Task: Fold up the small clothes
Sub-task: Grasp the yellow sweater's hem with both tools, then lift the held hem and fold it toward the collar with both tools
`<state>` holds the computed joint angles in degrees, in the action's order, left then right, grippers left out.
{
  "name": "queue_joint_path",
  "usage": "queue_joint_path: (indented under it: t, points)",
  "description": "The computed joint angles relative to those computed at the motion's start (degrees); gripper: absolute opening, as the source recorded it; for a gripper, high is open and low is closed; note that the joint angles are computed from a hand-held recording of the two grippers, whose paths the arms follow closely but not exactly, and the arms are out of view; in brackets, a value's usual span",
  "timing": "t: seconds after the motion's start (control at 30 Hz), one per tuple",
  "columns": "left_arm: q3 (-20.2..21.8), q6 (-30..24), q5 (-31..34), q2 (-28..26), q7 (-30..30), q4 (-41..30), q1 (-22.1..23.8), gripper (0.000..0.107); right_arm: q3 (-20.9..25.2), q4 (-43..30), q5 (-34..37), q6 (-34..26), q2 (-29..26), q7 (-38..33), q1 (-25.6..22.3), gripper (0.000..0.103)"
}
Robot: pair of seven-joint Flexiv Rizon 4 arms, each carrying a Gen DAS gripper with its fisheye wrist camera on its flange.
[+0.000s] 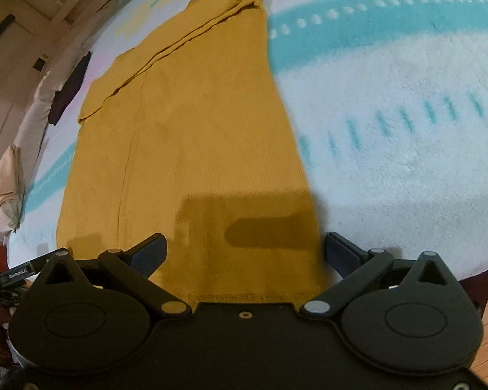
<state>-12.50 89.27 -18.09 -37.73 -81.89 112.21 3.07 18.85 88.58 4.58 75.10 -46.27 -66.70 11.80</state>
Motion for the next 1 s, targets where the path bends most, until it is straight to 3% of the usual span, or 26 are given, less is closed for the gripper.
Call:
queue_joint_path:
  t: [0.23,0.4,0.5,0.53,0.57,0.6,0.63,0.67,0.7,0.73,0.77,0.87,1.0]
  points:
    - [-2.87,1.58,-1.62,-0.48,-2.16,0.5,2.22,0.093,1.35,0.69,2.27,1.99,0.09,0.75,-0.94,0.103]
    - [0.37,0.69,-0.76,-0.28,-3.64,-0.29,-0.54,0.091,1.29,1.24,2.02,2.45,0.27,1.25,-0.93,0.103]
    - [5.99,-0.97,0.16,-0.05,-5.91,-1.69,-5.15,0.073,1.16,1.24,1.19,2.32,0.23,0.98,-0.62,0.103]
    - [8.0,-1.35,0.52,0.09,-7.01,-1.96,-6.72,0.062,1.53,1.27,1.18,2.45,0.19,0.67,-0.83,0.102]
    - [10.14,-1.59,0.96,0.25,-8.27,-2.12,-8.26,0.049,1.64,1.4,1.17,2.5,0.27,0.54,-0.92,0.095]
    - [11.25,-1.45,1.36,0.36,-9.15,-2.09,-8.99,0.043,1.04,1.72,0.85,2.45,0.55,0.78,-0.53,0.081]
    - [10.69,-0.69,1.54,0.4,-9.3,-1.81,-8.31,0.032,-0.06,2.11,0.38,2.35,0.95,1.48,0.24,0.073]
    - [9.68,0.2,1.49,0.51,-9.45,-1.34,-7.36,0.021,-1.18,2.54,-0.16,2.2,1.34,2.27,1.01,0.056]
    - [8.68,0.82,1.39,0.62,-9.54,-0.94,-6.4,0.016,-0.47,2.57,-0.23,1.96,1.29,2.1,0.39,0.033]
    - [7.53,1.49,1.35,0.76,-9.49,-0.51,-5.41,0.009,2.11,1.89,0.83,1.19,0.7,0.71,-1.58,0.021]
    - [5.94,2.2,1.32,0.81,-9.16,-0.12,-4.06,0.006,3.42,1.61,1.51,1.02,0.37,-0.16,-2.5,0.016]
    - [3.23,5.88,1.69,0.75,-9.08,0.78,-1.94,0.005,3.07,2.47,1.27,3.55,0.98,-1.94,-1.8,0.015]
    - [-0.1,10.62,2.79,0.38,-10.23,1.21,0.97,0.005,6.92,2.84,3.27,10.03,0.13,-4.59,-4.54,0.014]
